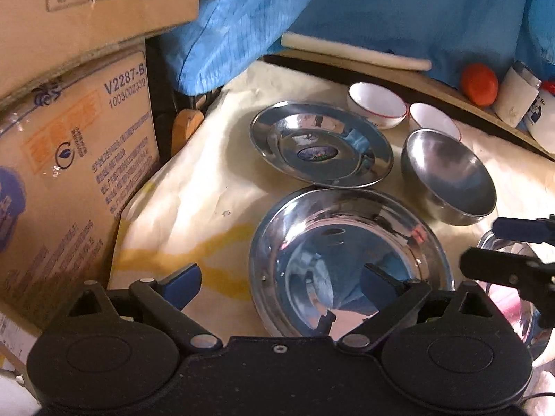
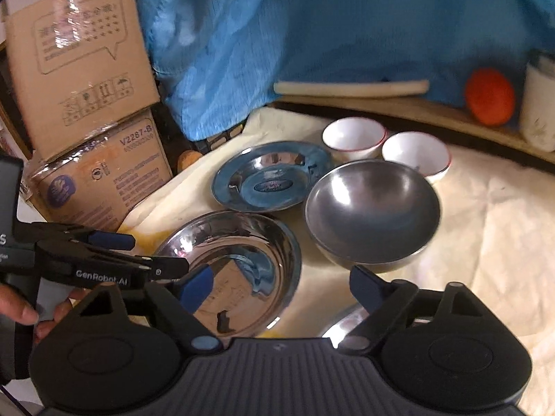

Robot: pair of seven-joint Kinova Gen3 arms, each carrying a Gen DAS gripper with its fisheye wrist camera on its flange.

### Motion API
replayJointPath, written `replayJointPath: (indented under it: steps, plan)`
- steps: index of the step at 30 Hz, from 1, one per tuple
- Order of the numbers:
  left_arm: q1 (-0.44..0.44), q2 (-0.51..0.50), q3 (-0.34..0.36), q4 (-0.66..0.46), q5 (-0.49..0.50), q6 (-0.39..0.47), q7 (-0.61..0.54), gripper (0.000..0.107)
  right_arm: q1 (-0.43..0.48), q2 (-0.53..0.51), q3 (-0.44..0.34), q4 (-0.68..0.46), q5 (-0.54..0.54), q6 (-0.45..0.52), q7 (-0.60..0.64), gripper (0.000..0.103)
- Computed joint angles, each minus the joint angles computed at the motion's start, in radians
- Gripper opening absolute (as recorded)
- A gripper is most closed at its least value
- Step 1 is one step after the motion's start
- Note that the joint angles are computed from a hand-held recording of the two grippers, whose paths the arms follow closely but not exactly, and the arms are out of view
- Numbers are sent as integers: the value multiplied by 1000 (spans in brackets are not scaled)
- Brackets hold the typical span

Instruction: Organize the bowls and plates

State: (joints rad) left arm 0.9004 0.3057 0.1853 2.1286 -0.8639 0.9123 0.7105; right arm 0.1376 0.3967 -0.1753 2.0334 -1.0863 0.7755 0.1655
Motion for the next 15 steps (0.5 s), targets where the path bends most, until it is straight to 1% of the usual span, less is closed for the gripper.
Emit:
replayJointPath:
  steps: [2,7,8,9,10,12,14,15]
  plan:
    - [-18,-14,-2,23,-6,-39,-15,94,-27,8,-1,-5,4,-28,-33,83]
    - [-62,-32,-12,68,-33,-119,-63,89,-78,12,-19,-4,39,-123,-128,74]
    - [-70,-36,-15,76,-39,-135,-69,87,-87,10,-22,-4,54,-139,-151,72]
    - [-75,-40,-19,85,-47,-150,-70,85,-100,11,-24,-5,71,-159,-181,69]
    - [-81,-44,-22,93,-55,-166,-70,80,-107,12,-28,-5,87,-173,-207,65]
    - [-92,-52,-26,110,-72,-196,-71,77,-125,17,-31,-11,131,-199,-273,61]
    - [-99,-59,-31,125,-96,-224,-63,69,-134,22,-41,-13,164,-221,-322,57]
    - [-103,-63,-32,133,-107,-238,-59,68,-138,26,-45,-16,182,-227,-348,54]
